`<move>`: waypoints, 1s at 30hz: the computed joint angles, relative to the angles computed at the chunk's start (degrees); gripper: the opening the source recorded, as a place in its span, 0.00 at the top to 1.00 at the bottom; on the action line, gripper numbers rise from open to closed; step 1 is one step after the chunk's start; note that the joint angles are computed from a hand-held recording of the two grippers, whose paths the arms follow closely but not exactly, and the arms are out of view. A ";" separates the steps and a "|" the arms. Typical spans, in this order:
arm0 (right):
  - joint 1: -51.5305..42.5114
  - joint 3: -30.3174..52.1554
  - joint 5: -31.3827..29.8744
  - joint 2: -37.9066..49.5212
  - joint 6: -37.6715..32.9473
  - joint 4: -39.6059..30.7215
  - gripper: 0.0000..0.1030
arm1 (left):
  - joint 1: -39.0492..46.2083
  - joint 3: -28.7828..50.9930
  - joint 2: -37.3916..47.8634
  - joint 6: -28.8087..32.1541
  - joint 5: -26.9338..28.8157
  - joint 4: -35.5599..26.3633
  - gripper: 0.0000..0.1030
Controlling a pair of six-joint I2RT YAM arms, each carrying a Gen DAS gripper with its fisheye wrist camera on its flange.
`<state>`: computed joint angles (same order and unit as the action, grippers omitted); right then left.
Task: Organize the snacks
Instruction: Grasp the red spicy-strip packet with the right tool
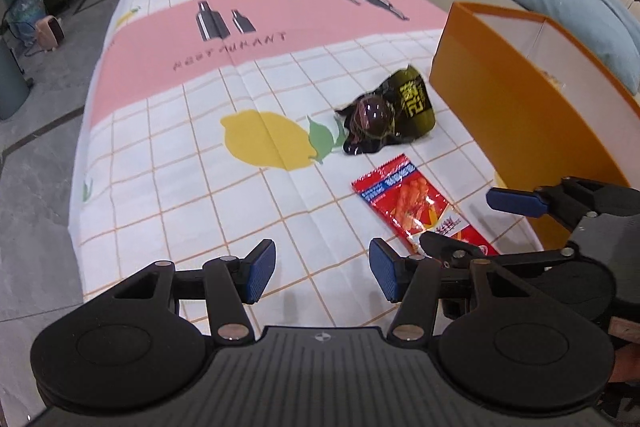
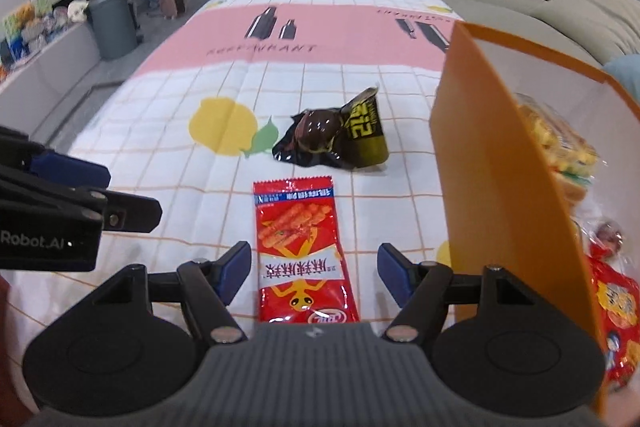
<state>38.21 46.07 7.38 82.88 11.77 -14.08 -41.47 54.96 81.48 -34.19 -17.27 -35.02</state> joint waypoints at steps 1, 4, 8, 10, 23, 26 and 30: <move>0.01 -0.05 0.19 1.03 -0.38 0.85 0.35 | 0.28 -0.14 0.60 0.14 0.45 0.49 0.38; -0.87 0.29 -1.11 4.06 -0.61 2.25 0.40 | 1.00 -0.37 2.10 0.73 1.53 1.63 0.38; -1.97 0.13 -3.32 5.77 0.50 4.73 0.40 | 1.56 -0.57 3.33 0.71 1.41 2.59 0.40; -2.18 0.54 -3.93 6.79 0.50 5.33 0.40 | 2.32 -0.95 3.38 0.45 1.79 3.04 0.40; 0.05 0.37 -1.49 6.77 -2.60 5.79 0.53 | 1.94 0.05 5.04 2.22 1.86 4.01 0.40; -0.03 0.87 -1.71 6.83 -2.51 5.04 0.59 | 1.74 0.75 5.58 2.70 1.70 3.68 0.40; -0.06 1.36 -2.07 6.68 -2.85 3.94 0.67 | 1.68 1.47 5.67 3.35 1.37 3.16 0.40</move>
